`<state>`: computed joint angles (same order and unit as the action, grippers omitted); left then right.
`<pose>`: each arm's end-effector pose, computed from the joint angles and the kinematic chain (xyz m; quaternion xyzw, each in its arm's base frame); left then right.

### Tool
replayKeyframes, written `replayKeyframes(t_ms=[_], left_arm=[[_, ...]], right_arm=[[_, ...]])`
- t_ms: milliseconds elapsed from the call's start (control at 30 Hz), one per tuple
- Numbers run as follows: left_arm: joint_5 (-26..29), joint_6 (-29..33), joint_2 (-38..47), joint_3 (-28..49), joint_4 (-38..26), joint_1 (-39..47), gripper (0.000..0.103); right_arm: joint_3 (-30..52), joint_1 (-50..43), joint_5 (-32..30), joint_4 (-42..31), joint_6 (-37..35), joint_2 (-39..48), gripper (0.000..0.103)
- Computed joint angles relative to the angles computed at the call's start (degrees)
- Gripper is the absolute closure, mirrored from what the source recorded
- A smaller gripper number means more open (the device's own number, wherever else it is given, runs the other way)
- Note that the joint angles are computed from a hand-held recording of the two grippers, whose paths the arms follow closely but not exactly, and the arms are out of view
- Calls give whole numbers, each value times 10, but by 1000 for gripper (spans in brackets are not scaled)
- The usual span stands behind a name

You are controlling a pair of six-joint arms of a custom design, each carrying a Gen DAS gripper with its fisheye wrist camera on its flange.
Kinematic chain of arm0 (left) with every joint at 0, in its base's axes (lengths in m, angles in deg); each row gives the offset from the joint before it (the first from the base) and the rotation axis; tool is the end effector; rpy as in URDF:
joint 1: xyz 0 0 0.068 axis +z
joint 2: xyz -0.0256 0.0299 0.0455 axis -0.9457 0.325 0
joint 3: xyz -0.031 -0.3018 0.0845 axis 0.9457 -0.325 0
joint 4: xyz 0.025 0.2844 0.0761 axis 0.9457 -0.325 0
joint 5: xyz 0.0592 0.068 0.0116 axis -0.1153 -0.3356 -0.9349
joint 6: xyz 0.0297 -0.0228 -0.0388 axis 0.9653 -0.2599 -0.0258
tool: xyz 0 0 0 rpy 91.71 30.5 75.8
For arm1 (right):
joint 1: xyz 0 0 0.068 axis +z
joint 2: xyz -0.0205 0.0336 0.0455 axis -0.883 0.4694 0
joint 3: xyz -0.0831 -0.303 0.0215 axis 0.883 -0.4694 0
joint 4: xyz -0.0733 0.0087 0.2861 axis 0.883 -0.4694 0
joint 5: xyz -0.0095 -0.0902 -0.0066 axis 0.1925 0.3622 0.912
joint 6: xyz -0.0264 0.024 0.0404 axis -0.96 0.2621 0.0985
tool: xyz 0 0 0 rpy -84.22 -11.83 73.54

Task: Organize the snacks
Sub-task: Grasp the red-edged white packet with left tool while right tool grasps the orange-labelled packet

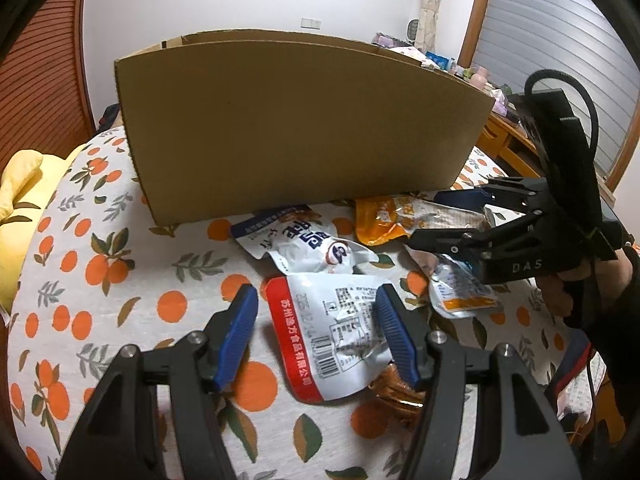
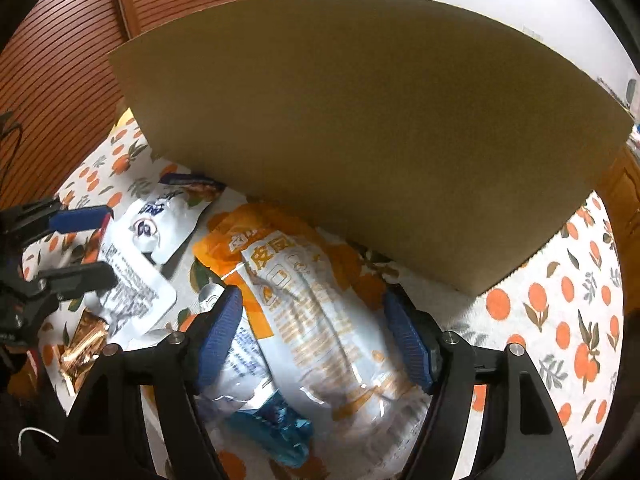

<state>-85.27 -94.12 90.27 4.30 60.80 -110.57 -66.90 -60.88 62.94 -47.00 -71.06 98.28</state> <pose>0.2138 -0.1768 0.0588 0.2075 0.9035 -0.1726 0.3329 0.2445 0.0128 0.0535 -0.1787 0.9347 0.0701 0.2993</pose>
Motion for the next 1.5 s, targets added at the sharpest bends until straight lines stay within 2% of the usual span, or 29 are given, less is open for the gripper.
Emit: replayKeyframes(t_ms=[100,233,567,700,900,1067,1100,1267,1500], left_arm=[[10,-6,11,11,-8,-3,40],[-2,-18,19,14,-4,-19,38],[-33,-17,39,51,-44,-54,31],[-32,-20,42,46,-29,-57,36],[12,-22,37,12,25,-39,59],[21,-17,11,-13,41,-22,65],[23,-15,6,-17,43,-19,70],[41,-8,-19,-41,60,11,72],[49,-12,-43,-49,64,29,73]], right_arm=[[-8,1,0,20,2,5,28],[-15,-7,-8,35,-1,7,28],[-20,-9,-6,44,-5,7,28],[-21,-11,-7,46,-5,8,28],[-21,-11,-7,45,-6,7,28],[-22,-11,-6,46,-7,7,28],[-22,-11,-5,45,-6,6,28],[-21,-12,-8,39,-4,3,29],[-13,-18,-24,-16,-19,-32,62]])
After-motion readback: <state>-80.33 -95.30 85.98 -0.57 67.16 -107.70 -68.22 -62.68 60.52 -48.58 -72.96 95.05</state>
